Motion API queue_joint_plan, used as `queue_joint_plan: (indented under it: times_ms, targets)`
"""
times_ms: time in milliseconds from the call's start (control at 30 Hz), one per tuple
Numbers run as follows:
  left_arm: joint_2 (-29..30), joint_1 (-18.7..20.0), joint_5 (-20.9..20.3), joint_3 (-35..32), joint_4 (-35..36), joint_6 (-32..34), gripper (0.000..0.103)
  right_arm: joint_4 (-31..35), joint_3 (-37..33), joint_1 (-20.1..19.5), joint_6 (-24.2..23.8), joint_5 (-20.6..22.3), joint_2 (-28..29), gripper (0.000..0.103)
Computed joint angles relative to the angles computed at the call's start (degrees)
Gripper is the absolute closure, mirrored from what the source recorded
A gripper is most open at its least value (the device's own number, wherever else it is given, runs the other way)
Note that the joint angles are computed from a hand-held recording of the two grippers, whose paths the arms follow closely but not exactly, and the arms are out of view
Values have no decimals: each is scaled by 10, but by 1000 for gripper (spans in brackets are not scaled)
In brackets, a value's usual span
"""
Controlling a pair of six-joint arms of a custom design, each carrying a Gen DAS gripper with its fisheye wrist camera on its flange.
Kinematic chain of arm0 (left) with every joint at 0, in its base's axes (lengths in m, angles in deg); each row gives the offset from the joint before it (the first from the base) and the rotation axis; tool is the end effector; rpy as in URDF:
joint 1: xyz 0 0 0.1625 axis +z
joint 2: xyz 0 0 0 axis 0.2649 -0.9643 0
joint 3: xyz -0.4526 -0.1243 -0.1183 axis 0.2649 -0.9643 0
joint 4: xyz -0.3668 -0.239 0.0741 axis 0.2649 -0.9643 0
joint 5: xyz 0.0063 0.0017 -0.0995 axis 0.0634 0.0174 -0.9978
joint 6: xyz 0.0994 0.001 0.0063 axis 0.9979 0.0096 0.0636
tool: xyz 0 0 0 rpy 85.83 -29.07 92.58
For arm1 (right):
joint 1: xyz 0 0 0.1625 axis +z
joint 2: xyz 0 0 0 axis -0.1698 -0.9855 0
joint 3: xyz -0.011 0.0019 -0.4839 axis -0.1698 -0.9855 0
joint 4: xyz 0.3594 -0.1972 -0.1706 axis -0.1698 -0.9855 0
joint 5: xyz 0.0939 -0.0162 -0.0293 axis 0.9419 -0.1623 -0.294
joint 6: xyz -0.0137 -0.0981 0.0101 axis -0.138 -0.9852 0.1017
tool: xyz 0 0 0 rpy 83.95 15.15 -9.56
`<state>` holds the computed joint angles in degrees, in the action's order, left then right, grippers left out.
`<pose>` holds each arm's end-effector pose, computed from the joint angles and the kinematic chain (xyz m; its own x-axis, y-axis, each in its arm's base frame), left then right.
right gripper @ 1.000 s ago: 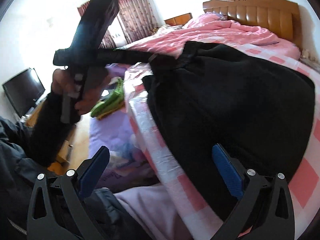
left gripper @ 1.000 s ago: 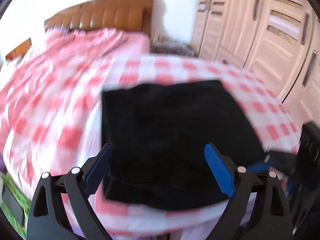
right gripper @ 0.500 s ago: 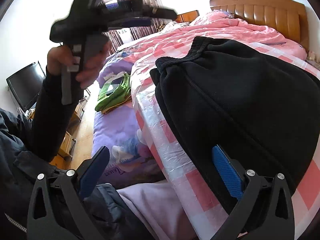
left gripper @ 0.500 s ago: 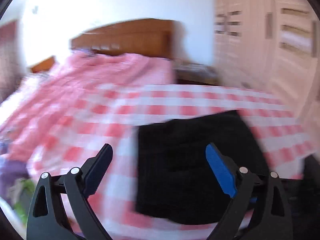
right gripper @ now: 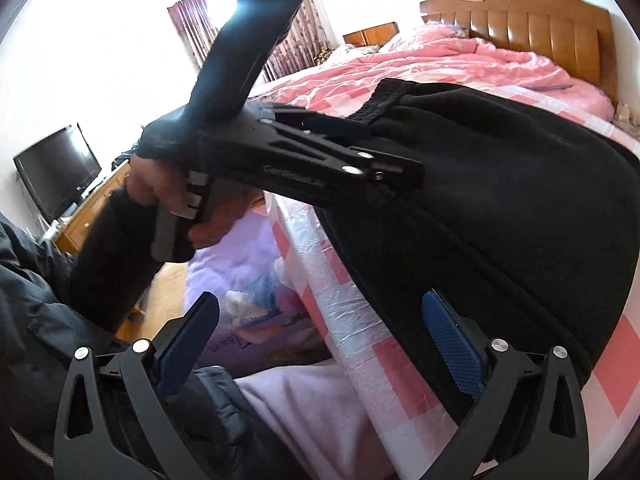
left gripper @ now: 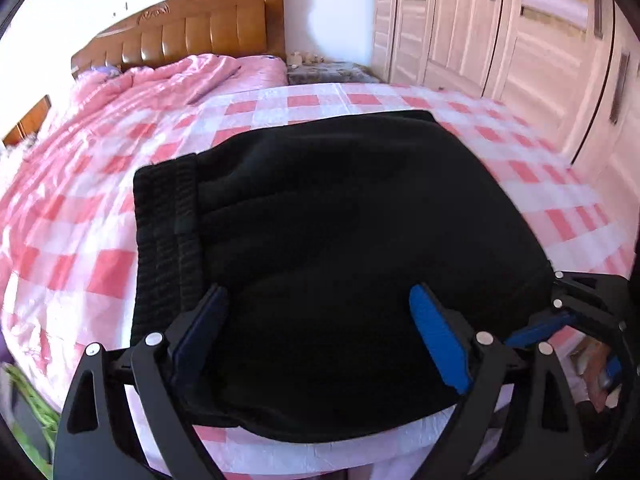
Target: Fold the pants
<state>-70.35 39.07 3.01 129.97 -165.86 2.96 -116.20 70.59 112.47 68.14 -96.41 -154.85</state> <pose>-0.2519 -0.6336 0.1714 -0.4022 0.8388 -0.3670 0.9064 0.4212 -0.0306 0.2112 -0.4289 0.1862 -0.8635 -0.3438 0.3691 -0.4979 0.6980 -0.5147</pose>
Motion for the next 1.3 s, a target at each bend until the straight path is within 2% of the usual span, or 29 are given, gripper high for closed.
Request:
queue_joint_plan:
  times_ms: [67, 133, 200, 267, 333, 400, 433, 533, 567, 633, 667, 867, 967, 1033, 1100, 1167, 1200, 1267, 1300]
  targets:
    - [1, 3, -5, 4, -16, 10, 11, -16, 5, 5, -5, -8, -22, 5]
    - [3, 1, -3, 7, -27, 13, 10, -38, 1, 6, -1, -34, -52, 5]
    - [10, 2, -7, 3, -34, 11, 9, -39, -15, -11, 18, -35, -77, 5]
    - [11, 3, -11, 5, -44, 10, 9, -9, -39, -45, 44, 10, -98, 5]
    - [11, 4, -12, 7, -49, 12, 9, 53, -82, -94, 83, 82, -104, 4]
    - [11, 4, -12, 5, -44, 11, 9, 115, -129, -125, 113, 114, -89, 5]
    - [11, 4, -12, 5, -43, 11, 9, 141, -151, -132, 124, 103, -79, 4]
    - [12, 6, -15, -1, -32, 9, 9, 190, -203, -141, 144, 3, -46, 5]
    - [12, 8, -18, -3, -30, 10, 9, 185, -206, -151, 138, -2, -42, 6]
    - [13, 10, -23, -3, -34, 13, 9, 164, -197, -167, 158, 41, -48, 7]
    - [14, 11, -24, -3, -35, 15, 9, 148, -190, -164, 172, 48, -55, 6]
    - [14, 11, -24, -4, -35, 18, 9, 49, -119, -118, 141, 57, -88, 6]
    - [15, 9, -17, 0, -43, 15, 9, -1, -73, -87, 120, 23, -92, 5]
    - [16, 6, -11, 2, -47, 11, 8, -25, -41, -80, 134, 17, -93, 5]
    - [17, 4, -5, 5, -54, 9, 8, -49, -22, -68, 150, -32, -76, 5]
    - [17, 1, 1, 9, -62, 6, 8, -50, -16, -50, 158, -101, -62, 5]
    - [18, -2, 4, 13, -73, 8, 7, -65, -14, -33, 161, -159, -49, 5]
    - [19, -3, 6, 20, -93, 13, 6, -85, -11, -11, 171, -220, -36, 5]
    - [19, -3, 6, 25, -105, 15, 6, -103, -12, 6, 175, -266, -25, 5]
